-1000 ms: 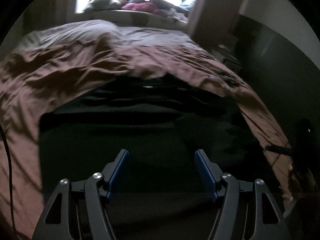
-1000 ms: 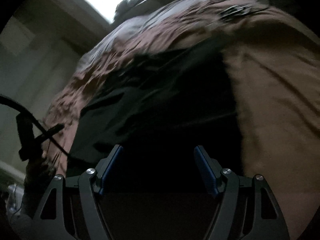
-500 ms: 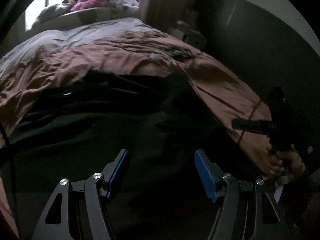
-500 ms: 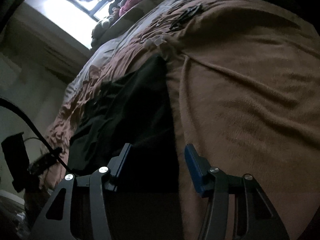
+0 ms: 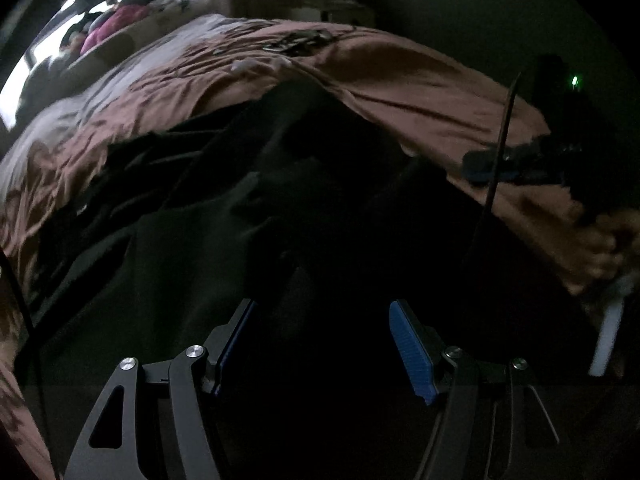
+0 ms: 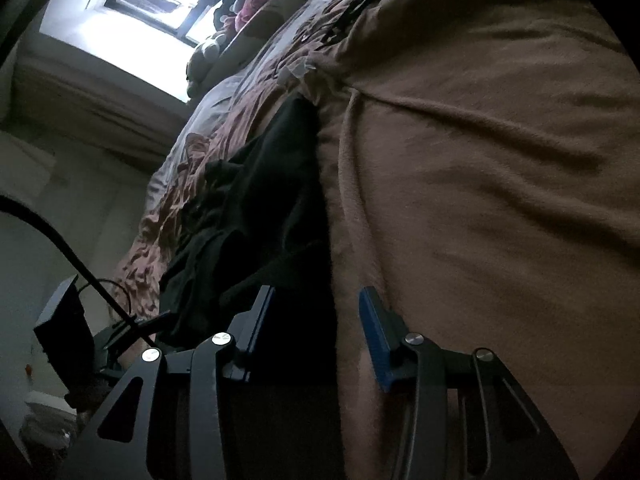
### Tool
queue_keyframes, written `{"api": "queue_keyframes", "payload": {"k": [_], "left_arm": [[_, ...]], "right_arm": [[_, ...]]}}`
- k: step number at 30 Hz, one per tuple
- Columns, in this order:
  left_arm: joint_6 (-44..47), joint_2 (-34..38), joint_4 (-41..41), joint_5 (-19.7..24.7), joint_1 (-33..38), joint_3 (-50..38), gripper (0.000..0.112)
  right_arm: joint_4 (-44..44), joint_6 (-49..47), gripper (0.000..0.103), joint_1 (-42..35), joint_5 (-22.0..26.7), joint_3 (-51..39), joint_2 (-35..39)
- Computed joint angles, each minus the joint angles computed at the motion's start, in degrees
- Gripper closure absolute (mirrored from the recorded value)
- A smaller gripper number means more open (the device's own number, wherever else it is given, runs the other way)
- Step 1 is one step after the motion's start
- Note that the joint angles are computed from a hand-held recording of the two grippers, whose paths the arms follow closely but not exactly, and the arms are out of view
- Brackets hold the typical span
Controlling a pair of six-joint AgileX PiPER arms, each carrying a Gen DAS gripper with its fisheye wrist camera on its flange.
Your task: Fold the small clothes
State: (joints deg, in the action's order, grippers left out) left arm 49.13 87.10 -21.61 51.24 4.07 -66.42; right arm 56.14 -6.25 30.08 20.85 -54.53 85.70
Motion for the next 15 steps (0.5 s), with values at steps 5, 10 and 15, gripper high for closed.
{"api": "queue_keyframes", "payload": {"k": [5, 10, 15], "left_arm": [[-1.64, 0.13, 2.68, -5.73, -3.54, 1.42, 0.043], [-2.61, -0.5, 5.29, -10.64, -7.65, 2.98, 0.043], [-2.05, 2.07, 5.41, -9.92, -8.04, 2.24, 0.05]], "right_arm": [[-2.01, 1.18, 0.062, -0.21, 1.89, 1.37, -2.11], [-7.37, 5.49, 0.062, 0.5, 2.38, 1.72, -3.6], [-10.66, 8.14, 0.062, 0.41, 2.95, 1.31, -4.25]]}}
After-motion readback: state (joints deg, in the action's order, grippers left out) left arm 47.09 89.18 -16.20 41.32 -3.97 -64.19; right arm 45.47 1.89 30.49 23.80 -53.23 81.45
